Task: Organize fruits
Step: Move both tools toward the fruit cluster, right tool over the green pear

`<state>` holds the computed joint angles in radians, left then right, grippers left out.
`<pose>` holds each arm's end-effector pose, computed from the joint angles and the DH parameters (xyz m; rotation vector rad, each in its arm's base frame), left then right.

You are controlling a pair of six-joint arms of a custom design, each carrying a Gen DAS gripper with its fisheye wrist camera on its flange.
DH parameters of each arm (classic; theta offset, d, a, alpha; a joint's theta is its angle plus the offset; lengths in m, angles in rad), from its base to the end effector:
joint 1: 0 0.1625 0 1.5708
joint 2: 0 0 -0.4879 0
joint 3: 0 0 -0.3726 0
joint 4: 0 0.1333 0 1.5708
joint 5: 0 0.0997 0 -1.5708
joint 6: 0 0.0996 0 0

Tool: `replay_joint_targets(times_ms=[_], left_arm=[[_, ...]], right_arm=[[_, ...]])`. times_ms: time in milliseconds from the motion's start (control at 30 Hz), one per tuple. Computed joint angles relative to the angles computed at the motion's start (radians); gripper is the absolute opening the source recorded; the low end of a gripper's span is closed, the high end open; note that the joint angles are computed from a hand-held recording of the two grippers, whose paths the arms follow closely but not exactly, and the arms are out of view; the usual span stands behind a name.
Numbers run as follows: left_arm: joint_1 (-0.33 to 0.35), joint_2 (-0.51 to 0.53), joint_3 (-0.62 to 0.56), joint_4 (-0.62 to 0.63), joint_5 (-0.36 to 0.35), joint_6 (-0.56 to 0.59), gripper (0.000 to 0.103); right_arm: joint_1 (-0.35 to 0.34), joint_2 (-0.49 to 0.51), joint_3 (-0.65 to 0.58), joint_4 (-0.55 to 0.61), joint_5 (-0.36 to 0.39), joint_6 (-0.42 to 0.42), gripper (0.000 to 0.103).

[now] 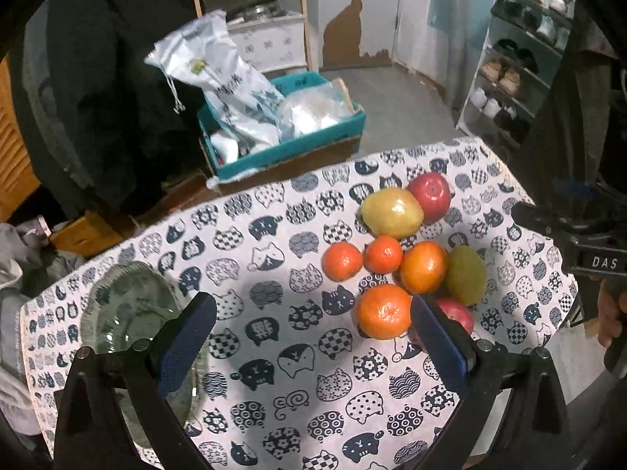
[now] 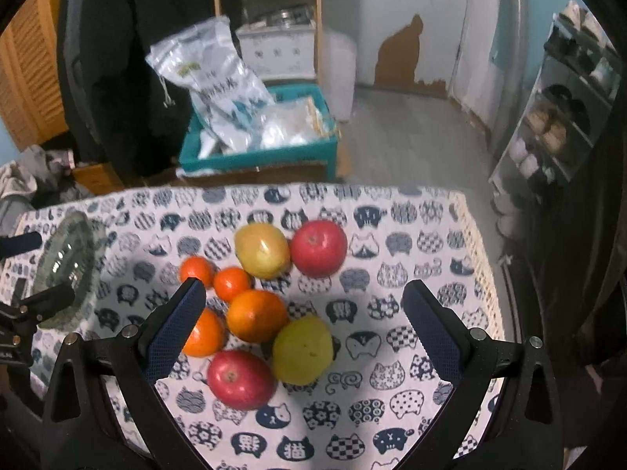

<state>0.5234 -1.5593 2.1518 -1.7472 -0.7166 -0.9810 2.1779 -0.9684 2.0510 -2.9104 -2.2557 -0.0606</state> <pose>-0.2245 -0.3702 0.3422 0.2947 2.2723 -0.6270 0.3813 -0.4258 0.1862 0.7089 -2.3945 0.5504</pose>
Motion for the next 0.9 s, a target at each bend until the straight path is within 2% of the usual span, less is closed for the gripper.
replay_joint_targets(times_ms=[300,467,900], left_arm=[[0.073,0.044,0.036,-0.142,-0.029,0.089,0.1],[0.119,0.069,0.051,-0.207,-0.074,0.106,0.1],[0.175,0.114,0.06,-0.271,-0.113,0.144,0.1]], right_arm=[[-0.074,0.02,0.024,0.084,0.017,0.048,0.1],[-0.11,0.048,0.025,0.142,0.037,0.067,0.095],[-0.153,0.125,0.027,0.186,0.028,0.092,0.089]])
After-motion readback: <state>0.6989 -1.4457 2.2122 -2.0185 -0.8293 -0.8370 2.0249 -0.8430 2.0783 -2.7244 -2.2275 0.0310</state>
